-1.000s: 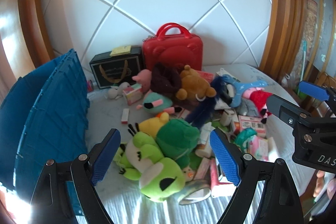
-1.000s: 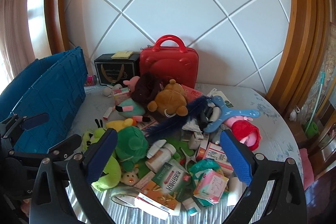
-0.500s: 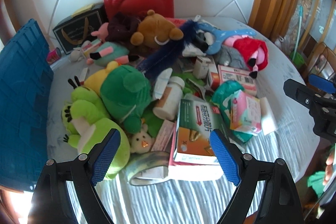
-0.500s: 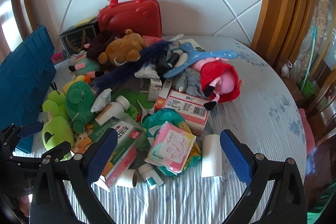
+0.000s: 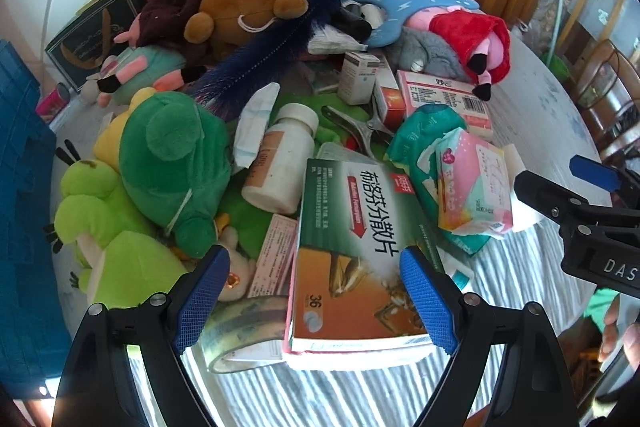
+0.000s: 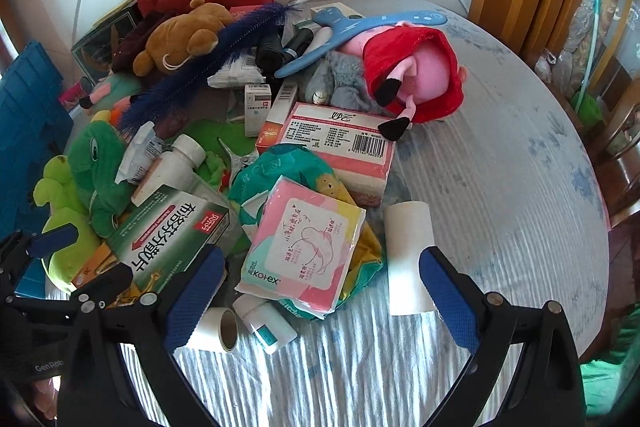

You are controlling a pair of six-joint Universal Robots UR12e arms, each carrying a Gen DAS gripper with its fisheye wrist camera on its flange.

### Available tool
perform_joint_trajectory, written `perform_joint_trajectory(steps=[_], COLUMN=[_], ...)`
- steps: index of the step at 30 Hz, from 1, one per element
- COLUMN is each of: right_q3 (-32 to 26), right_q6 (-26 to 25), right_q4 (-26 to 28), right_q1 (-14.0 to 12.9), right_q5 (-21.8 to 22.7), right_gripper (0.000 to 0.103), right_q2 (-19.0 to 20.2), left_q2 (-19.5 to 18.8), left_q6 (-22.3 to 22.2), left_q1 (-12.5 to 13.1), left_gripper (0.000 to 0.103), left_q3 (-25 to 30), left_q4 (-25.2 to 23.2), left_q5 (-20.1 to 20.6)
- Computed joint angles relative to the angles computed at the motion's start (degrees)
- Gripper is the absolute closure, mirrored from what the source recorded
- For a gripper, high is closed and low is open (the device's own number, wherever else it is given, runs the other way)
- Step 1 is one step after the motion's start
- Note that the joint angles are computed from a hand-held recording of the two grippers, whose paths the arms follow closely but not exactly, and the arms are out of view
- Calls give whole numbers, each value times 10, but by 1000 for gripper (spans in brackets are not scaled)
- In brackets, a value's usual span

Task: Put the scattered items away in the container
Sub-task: 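Grasp the green ibuprofen box with left tool while right tool grasps pink Kotex pack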

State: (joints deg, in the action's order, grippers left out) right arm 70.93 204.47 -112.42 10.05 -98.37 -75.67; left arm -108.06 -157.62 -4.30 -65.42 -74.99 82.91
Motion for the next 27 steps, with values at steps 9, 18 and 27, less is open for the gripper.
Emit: perform_joint_trajectory(steps=[9,18,27], right_q3=[-1,-2,-2], right_q6=[24,42,39], right_q4=[20,29,24], right_q1=[-13,-29,-35], right_q5=[38,80,108], right_gripper=[4,4,26], right_q2=[13,25,28], left_q2=[-40,-66,-66], left_q6=[38,47,70], left_q1=[-26,-33,-38], left_gripper=[15,9,9], left_q3=[54,85,82], left_q4=[-56,-87,-90], left_q5=[37,33,30])
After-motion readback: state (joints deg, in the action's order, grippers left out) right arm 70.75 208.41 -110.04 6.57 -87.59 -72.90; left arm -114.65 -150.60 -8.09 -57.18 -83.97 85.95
